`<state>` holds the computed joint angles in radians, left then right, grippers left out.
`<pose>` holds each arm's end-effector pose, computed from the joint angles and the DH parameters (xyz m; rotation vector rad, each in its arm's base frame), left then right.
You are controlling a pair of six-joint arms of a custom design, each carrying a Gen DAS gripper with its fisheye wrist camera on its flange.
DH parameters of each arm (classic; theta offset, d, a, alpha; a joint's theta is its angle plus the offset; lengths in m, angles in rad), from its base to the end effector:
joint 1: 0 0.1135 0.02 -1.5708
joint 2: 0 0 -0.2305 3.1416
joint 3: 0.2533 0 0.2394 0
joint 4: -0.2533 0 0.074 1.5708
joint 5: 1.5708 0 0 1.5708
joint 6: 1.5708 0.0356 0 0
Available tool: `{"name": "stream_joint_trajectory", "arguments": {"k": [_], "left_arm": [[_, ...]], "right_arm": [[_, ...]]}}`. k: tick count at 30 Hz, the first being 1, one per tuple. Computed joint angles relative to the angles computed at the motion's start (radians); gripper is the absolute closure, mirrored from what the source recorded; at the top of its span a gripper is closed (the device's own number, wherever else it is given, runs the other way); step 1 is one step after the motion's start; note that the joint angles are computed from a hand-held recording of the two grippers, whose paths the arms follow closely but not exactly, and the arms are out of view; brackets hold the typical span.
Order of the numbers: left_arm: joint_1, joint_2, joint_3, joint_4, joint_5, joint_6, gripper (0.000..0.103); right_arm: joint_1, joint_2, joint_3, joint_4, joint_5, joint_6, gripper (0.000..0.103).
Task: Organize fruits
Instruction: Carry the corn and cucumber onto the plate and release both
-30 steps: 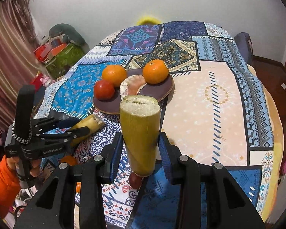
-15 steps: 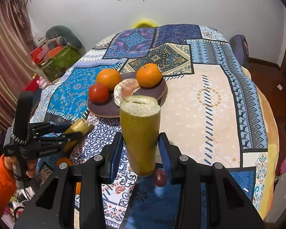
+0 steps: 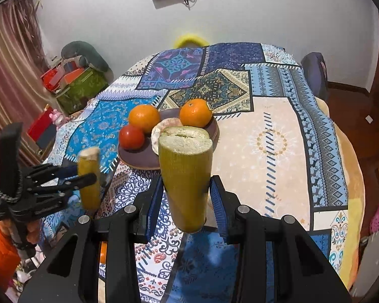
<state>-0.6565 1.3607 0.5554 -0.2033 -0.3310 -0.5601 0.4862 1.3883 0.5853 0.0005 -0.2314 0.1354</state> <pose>0.1918 -0.1331 0.1223 0.0000 2.4997 -0.0698 0.2241 0.1277 0.1370 -0.5339 2.3615 0.5666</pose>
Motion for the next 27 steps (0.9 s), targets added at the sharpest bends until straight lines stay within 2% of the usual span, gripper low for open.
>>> {"name": "stream_joint_trajectory", "arguments": {"k": [8, 21, 27], "left_arm": [[-0.005, -0.050, 0.064, -0.015, -0.011, 0.018, 0.068], [0.047, 0.103, 0.184, 0.052, 0.026, 0.080, 0.068], [0.086, 0.181, 0.215, 0.097, 0.075, 0.089, 0.068]], "right_arm": [[-0.007, 0.019, 0.042, 0.003, 0.008, -0.006, 0.068], [0.008, 0.163, 0.195, 0.021, 0.018, -0.031, 0.068], [0.023, 0.265, 0.291, 0.016, 0.015, -0.049, 0.068]]}}
